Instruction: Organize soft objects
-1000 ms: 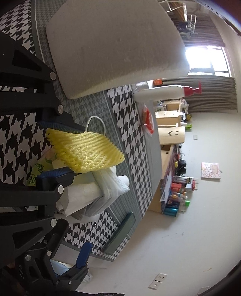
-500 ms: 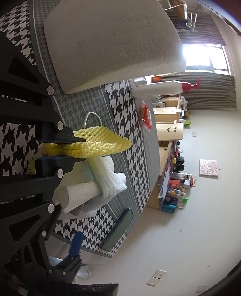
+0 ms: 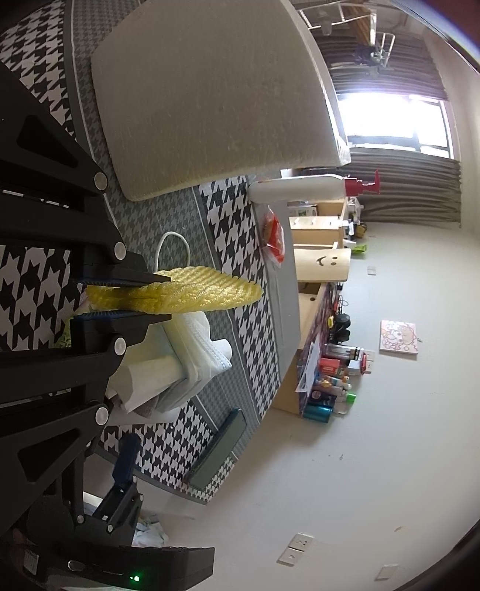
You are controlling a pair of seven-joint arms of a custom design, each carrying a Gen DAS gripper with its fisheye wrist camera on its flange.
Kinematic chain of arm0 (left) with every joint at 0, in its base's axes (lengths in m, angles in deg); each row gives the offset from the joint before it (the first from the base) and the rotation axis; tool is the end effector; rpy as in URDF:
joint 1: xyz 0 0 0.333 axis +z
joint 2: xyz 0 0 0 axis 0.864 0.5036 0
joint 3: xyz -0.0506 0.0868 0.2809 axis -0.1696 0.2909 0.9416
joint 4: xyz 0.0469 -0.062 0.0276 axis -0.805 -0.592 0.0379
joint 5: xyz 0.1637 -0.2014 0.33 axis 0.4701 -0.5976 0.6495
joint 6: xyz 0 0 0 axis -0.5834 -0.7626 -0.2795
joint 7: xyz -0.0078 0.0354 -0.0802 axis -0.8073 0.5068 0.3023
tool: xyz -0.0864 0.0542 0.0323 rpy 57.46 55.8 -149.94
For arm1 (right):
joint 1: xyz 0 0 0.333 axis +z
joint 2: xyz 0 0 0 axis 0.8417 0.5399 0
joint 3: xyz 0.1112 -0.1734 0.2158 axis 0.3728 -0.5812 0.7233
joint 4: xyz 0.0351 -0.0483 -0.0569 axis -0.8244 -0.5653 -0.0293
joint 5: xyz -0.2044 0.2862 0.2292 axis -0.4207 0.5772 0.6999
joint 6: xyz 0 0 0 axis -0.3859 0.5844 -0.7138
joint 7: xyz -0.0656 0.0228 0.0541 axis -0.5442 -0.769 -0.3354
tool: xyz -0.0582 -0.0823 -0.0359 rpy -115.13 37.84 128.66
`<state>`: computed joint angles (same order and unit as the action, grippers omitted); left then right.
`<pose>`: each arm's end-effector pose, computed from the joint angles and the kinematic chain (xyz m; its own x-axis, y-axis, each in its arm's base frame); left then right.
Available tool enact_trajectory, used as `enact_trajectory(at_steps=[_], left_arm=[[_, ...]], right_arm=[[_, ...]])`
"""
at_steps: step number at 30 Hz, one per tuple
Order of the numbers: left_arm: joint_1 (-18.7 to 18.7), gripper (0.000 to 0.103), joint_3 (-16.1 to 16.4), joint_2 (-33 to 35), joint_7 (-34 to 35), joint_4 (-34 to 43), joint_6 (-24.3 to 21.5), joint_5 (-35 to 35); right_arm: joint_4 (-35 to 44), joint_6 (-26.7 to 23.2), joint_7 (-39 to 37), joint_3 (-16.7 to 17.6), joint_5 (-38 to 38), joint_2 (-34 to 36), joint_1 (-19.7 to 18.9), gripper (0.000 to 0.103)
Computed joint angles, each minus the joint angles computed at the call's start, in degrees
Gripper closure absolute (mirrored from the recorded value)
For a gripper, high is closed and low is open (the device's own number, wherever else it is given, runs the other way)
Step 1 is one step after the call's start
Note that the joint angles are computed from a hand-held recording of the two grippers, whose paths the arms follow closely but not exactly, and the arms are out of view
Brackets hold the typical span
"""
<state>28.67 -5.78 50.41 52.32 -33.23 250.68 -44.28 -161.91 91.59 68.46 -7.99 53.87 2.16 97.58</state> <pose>0.6334 -0.3318 0.3376 -0.3716 -0.9215 0.1126 -0.5529 0.1222 -0.8243 0.6359 0.4920 0.3184 0.1253 -0.9899 -0.0670 -0.7171 -0.0437 -0.6956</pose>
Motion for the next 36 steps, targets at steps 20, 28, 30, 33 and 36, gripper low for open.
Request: enact_trajectory(at_steps=[20, 28, 30, 33, 36], left_arm=[[0.2, 0.092, -1.9, -3.7, 4.5, -5.1, 3.9, -3.9], [3.4, 0.092, -5.3, -5.0, 6.5, -7.1, 5.7, -5.1], [5.2, 0.092, -7.2, -5.2, 6.7, -7.4, 6.0, -4.4], [7.2, 0.092, -9.3, -5.3, 6.7, -7.9, 6.7, -3.4], [8.9, 0.092, -10.9, -5.9, 6.5, -8.8, 7.1, -2.6]], right_arm=[[-7.6, 4.1, 5.1, 1.7, 1.5, -5.0, -1.9, 0.073], [-0.2, 1.1, 0.4, 2.6, 5.1, -0.5, -2.2, 0.073], [1.5, -0.5, -0.3, 2.4, 5.5, 0.4, -1.8, 0.073], [1.3, -0.7, -0.1, 2.1, 6.0, 0.1, -1.7, 0.088], [-1.4, 1.4, 0.5, 2.3, 6.1, -1.6, -2.0, 0.095]])
